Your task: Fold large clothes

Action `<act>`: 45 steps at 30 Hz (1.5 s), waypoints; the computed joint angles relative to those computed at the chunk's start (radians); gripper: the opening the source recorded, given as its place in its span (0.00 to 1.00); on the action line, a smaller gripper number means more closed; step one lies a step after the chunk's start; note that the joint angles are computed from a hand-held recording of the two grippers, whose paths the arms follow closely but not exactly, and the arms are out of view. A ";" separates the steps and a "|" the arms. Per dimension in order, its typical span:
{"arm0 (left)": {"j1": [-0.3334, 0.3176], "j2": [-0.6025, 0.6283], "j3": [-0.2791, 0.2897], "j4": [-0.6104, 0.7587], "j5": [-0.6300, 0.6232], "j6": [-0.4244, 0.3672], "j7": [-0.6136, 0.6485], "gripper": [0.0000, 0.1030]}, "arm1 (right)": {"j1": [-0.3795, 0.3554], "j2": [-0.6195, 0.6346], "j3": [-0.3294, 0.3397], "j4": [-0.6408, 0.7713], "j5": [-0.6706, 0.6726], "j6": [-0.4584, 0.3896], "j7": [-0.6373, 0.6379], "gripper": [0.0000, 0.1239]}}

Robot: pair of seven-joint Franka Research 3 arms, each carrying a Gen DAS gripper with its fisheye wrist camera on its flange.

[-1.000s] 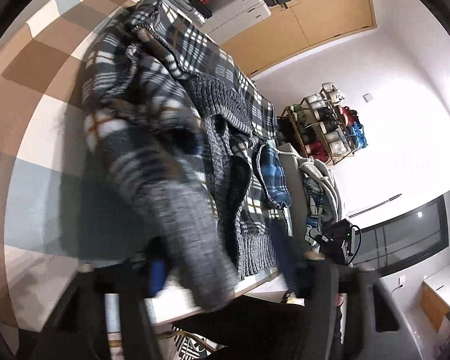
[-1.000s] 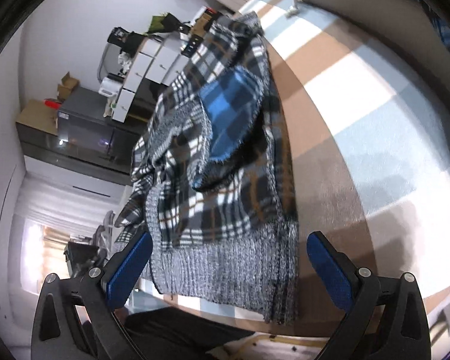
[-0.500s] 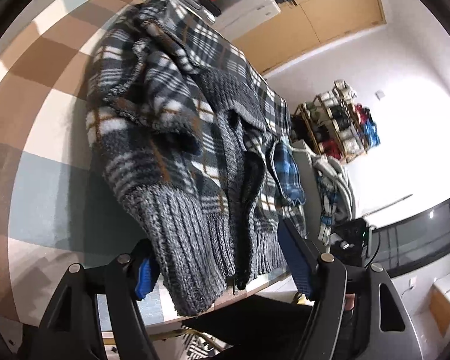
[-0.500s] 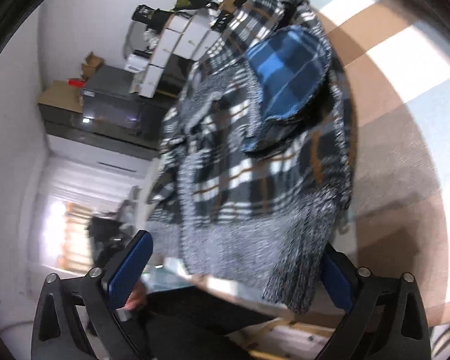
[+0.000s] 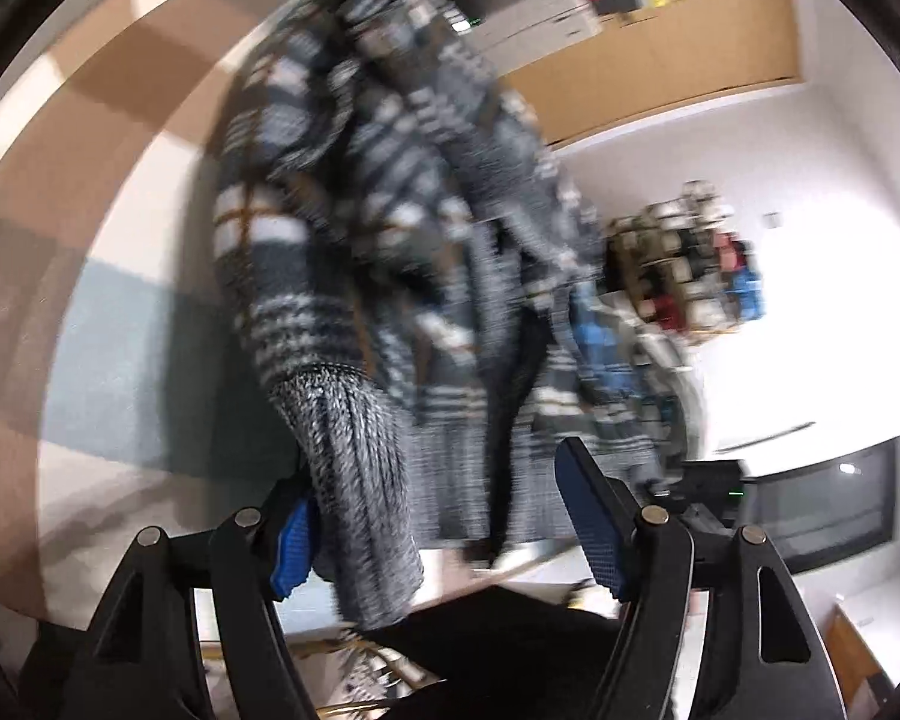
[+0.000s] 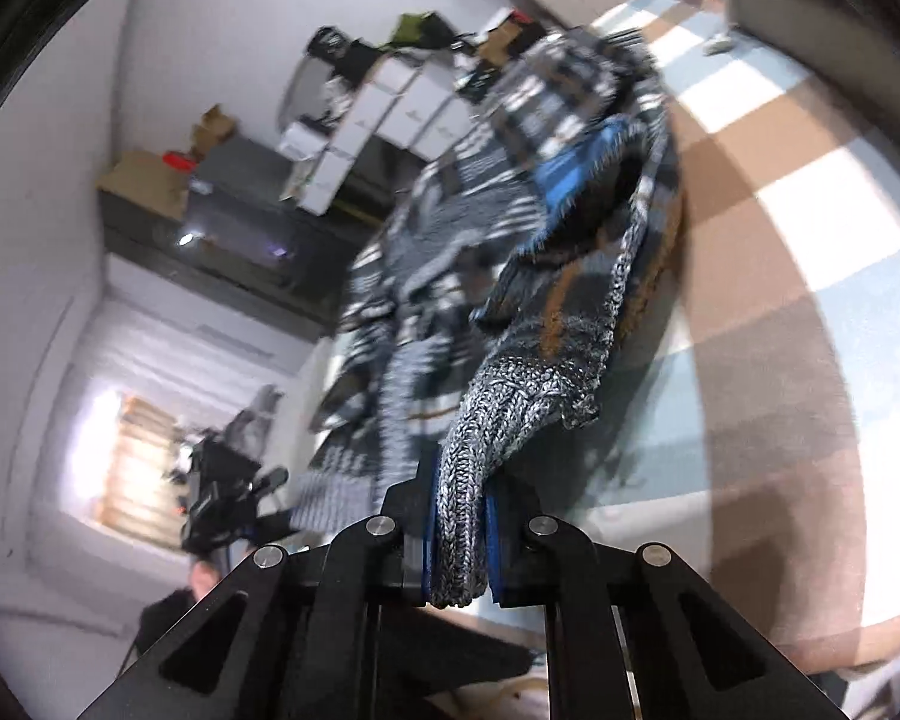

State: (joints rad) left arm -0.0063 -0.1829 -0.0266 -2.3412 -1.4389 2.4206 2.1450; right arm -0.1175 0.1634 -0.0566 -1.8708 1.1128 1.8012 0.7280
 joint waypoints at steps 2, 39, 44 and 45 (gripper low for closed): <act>-0.001 -0.011 0.015 -0.003 -0.074 -0.051 0.085 0.65 | 0.000 0.017 0.006 0.016 0.004 -0.036 0.008 0.13; -0.061 -0.060 -0.023 -0.035 0.082 0.280 0.013 0.66 | 0.033 0.037 0.021 0.033 -0.142 0.007 0.068 0.23; -0.059 -0.067 0.007 -0.080 0.097 0.352 -0.101 0.66 | 0.040 0.033 0.023 0.028 -0.155 0.013 0.064 0.23; -0.058 -0.037 0.004 -0.063 0.143 0.335 -0.160 0.66 | 0.040 0.033 0.022 0.028 -0.155 0.012 0.064 0.23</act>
